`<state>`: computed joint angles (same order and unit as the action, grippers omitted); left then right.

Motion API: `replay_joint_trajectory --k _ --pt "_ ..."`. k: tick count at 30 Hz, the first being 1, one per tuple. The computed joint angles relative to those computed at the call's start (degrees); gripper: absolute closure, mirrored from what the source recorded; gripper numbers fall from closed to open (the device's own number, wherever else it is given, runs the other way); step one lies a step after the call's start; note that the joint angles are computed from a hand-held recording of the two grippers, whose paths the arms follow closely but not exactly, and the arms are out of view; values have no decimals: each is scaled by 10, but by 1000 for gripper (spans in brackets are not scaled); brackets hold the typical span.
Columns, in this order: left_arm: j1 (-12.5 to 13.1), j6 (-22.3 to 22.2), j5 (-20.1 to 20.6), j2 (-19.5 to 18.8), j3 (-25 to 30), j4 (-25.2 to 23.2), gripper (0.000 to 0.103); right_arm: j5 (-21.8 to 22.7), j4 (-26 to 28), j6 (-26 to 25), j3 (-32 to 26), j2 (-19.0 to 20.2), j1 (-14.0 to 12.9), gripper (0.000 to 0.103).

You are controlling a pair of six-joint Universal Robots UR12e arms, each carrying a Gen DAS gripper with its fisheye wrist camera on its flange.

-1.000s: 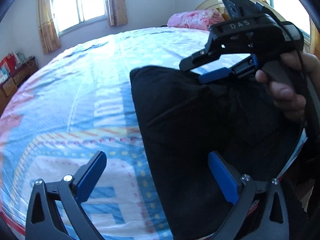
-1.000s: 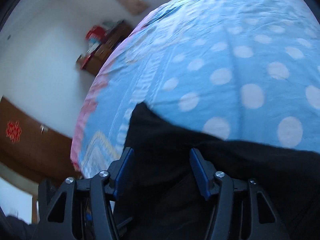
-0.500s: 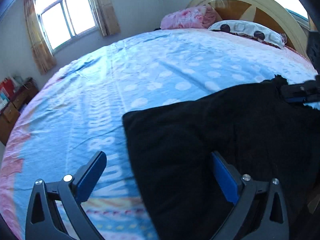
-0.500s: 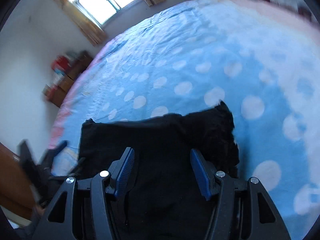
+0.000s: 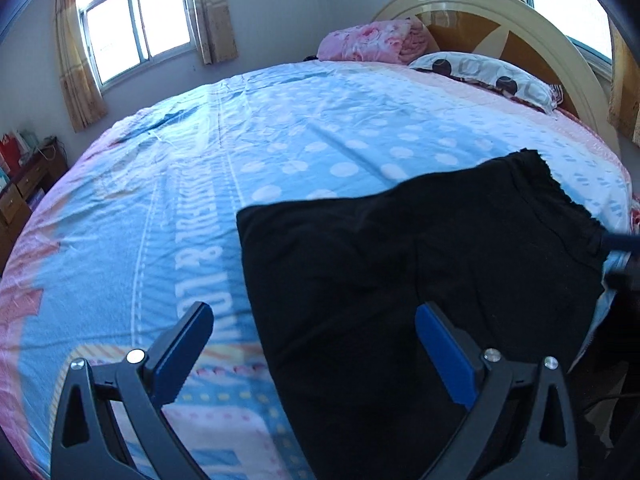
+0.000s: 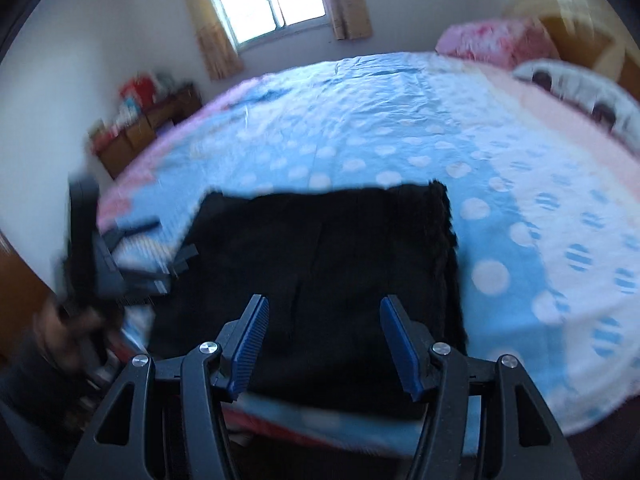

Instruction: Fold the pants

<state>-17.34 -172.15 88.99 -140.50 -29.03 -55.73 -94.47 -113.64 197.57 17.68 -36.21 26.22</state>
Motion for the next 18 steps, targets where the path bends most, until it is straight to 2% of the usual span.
replay_joint_trajectory --k 2,4,5,6,7,9,14,16,18 --pt "-1 0 -1 3 -7 -2 0 3 -1 -14 29 -11 1 43" --pt "-2 4 0 0 -7 -8 0 2 42 -3 10 1 -2 43" --pt "-3 5 2 -2 -5 -12 0 29 50 19 20 0 -8 43" --pt "-3 5 3 -4 -2 -19 0 60 34 43 47 -10 -16 43" --pt "-3 3 1 -5 -2 -23 0 67 9 50 72 -20 -18 43" --pt "-1 -6 -9 -5 -4 -26 0 64 -6 38 87 -28 -18 41" --pt "4 -20 -33 5 -17 -28 0 45 17 17 75 -30 -12 40" --pt "6 -18 -40 12 -30 -21 0 41 -4 7 85 -41 -10 40" --pt "7 -20 -42 15 -35 -17 0 29 -53 8 117 -63 -12 40"
